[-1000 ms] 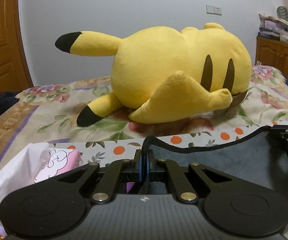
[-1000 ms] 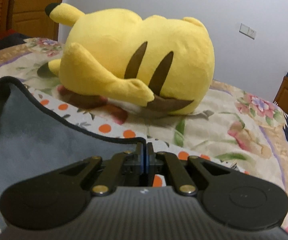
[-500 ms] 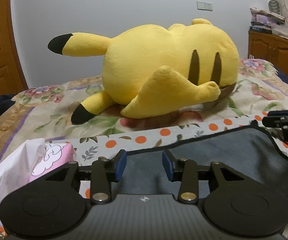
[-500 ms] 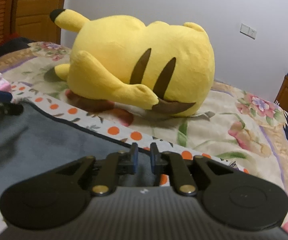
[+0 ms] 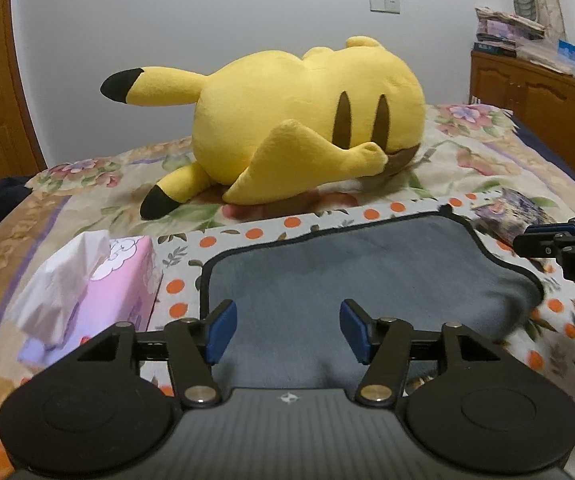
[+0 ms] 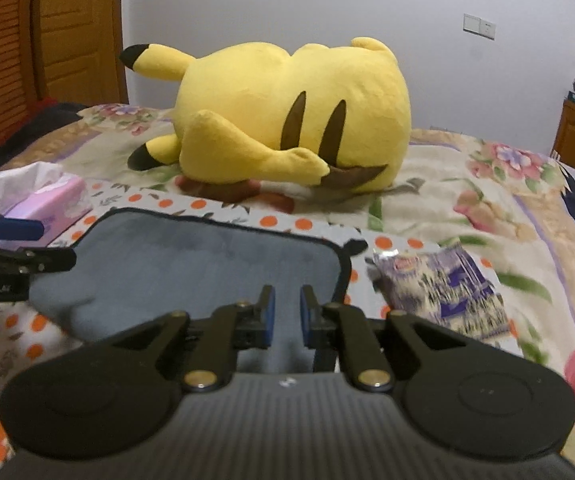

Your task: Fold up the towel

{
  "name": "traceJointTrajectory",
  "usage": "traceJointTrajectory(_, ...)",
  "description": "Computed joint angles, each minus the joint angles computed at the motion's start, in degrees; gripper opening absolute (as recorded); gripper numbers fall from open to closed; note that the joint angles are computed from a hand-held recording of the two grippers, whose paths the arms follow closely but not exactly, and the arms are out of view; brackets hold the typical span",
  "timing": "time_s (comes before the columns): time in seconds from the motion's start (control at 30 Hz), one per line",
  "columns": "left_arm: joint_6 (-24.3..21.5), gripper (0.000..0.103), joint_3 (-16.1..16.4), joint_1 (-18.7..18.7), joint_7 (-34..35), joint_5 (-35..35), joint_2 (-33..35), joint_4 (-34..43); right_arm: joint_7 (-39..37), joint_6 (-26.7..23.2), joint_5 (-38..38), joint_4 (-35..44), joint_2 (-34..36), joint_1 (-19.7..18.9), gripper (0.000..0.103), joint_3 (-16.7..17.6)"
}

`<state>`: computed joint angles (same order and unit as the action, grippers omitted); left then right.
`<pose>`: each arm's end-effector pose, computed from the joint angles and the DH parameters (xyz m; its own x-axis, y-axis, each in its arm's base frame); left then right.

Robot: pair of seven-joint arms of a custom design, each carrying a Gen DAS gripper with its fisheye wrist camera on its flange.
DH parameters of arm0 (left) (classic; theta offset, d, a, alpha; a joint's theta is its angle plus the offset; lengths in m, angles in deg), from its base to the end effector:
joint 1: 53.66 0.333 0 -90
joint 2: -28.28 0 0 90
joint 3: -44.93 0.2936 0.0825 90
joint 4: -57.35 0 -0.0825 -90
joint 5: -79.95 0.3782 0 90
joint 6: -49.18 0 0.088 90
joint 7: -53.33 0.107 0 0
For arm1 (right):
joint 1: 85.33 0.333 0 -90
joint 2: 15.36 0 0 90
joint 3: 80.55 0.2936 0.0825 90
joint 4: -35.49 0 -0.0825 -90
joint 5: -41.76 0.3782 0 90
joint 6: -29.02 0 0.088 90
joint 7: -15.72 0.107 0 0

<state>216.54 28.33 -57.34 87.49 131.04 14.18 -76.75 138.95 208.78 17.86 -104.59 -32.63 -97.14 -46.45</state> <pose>0.4556 -0.2270 0.4836 -0.1506 -0.9835 -0.0998 -0.5852 0.1700 -0.7928 0.4411 0.2349 0.4790 0.2678 -0.9628 0.0356 -0.5488 -0.1828 -0.8157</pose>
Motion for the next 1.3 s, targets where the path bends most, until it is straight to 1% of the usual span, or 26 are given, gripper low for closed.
traceJointTrajectory(0.1,-0.5,0.068,0.6,-1.5,2.1,-3.1,-2.8,-2.1,-1.6,-0.7,2.5,-2.2,-2.5,4.3,0.014,-3.6)
traceJointTrajectory(0.17,-0.9,0.076,0.4,-2.0,3.0,-4.8,-4.8,-3.6,-2.3,-1.0,4.6,-3.6,-4.4,6.4,0.016,-5.2)
traceJointTrajectory(0.2,-1.1,0.077,0.5,-2.3,3.6,-5.8,-5.6,-4.2,-3.0,-1.3,5.6,-4.2,-5.1,7.5,0.020,-6.0)
traceJointTrajectory(0.23,-1.2,0.079,0.5,-2.7,4.4,-6.9,-6.4,-4.8,-3.6,-1.5,6.4,-4.8,-6.0,8.3,0.037,-6.5)
traceJointTrajectory(0.3,-1.6,0.083,0.5,-3.3,6.0,-8.8,-8.1,-5.9,-4.2,-1.0,7.9,-6.2,-7.8,9.0,0.056,-6.7)
traceJointTrajectory(0.37,-2.1,0.085,0.0,-3.6,6.9,-10.2,-9.8,-7.1,-5.2,-1.1,9.9,-7.5,-9.7,10.0,0.058,-7.1)
traceJointTrajectory(0.43,-3.0,0.085,0.3,-4.8,8.8,-12.5,-11.1,-8.0,-5.9,-2.3,11.4,-8.2,-11.4,10.3,0.065,-6.7)
traceJointTrajectory(0.5,-3.6,0.085,0.0,-5.2,9.8,-13.9,-12.7,-8.9,-6.0,-2.4,12.5,-9.3,-13.1,10.5,0.067,-6.3)
traceJointTrajectory(0.57,-4.1,0.087,-0.1,-5.8,10.5,-15.5,-14.1,-9.7,-6.6,-3.0,13.9,-10.1,-14.3,11.6,0.071,-6.9)
traceJointTrajectory(0.63,-4.7,0.088,0.3,-7.0,11.7,-17.6,-15.6,-10.6,-6.7,-3.5,14.7,-10.9,-15.8,11.8,0.079,-6.5)
traceJointTrajectory(0.7,-5.7,0.091,0.2,-7.7,12.4,-19.3,-16.8,-11.1,-6.0,-4.1,15.3,-11.5,-17.5,11.1,0.083,-5.5)
traceJointTrajectory(0.77,-6.0,0.096,-0.4,-7.7,12.3,-20.0,-18.2,-11.7,-6.0,-4.4,16.2,-12.3,-18.6,12.2,0.085,-6.1)
traceJointTrajectory(0.83,-6.4,0.099,-1.0,-7.7,12.2,-20.4,-19.7,-12.3,-6.3,-4.9,16.7,-12.8,-19.7,12.9,0.092,-6.3)
traceJointTrajectory(0.9,-7.2,0.101,-1.3,-8.0,12.3,-21.0,-20.8,-12.6,-6.3,-5.0,16.9,-13.5,-21.0,13.1,0.095,-6.1)
traceJointTrajectory(0.93,-7.7,0.102,-1.3,-8.2,12.4,-21.4,-21.2,-12.6,-6.5,-5.3,17.1,-13.8,-21.4,13.5,0.099,-6.3)
traceJointTrajectory(1.07,-9.6,0.103,-1.6,-8.9,12.7,-22.3,-22.9,-13.0,-6.0,-6.4,17.7,-14.5,-23.4,13.7,0.100,-5.9)
traceJointTrajectory(1.17,-11.3,0.103,-2.1,-9.1,12.4,-22.4,-24.2,-13.2,-5.7,-7.8,18.0,-15.3,-25.2,14.7,0.100,-6.2)
traceJointTrajectory(1.2,-11.9,0.103,-2.2,-9.3,12.3,-22.6,-24.7,-13.3,-5.5,-8.4,18.0,-15.5,-25.8,14.9,0.103,-6.2)
traceJointTrajectory(1.3,-12.8,0.103,-1.7,-10.4,12.7,-23.4,-26.1,-14.0,-4.9,-10.0,18.0,-16.2,-27.7,15.6,0.103,-6.3)
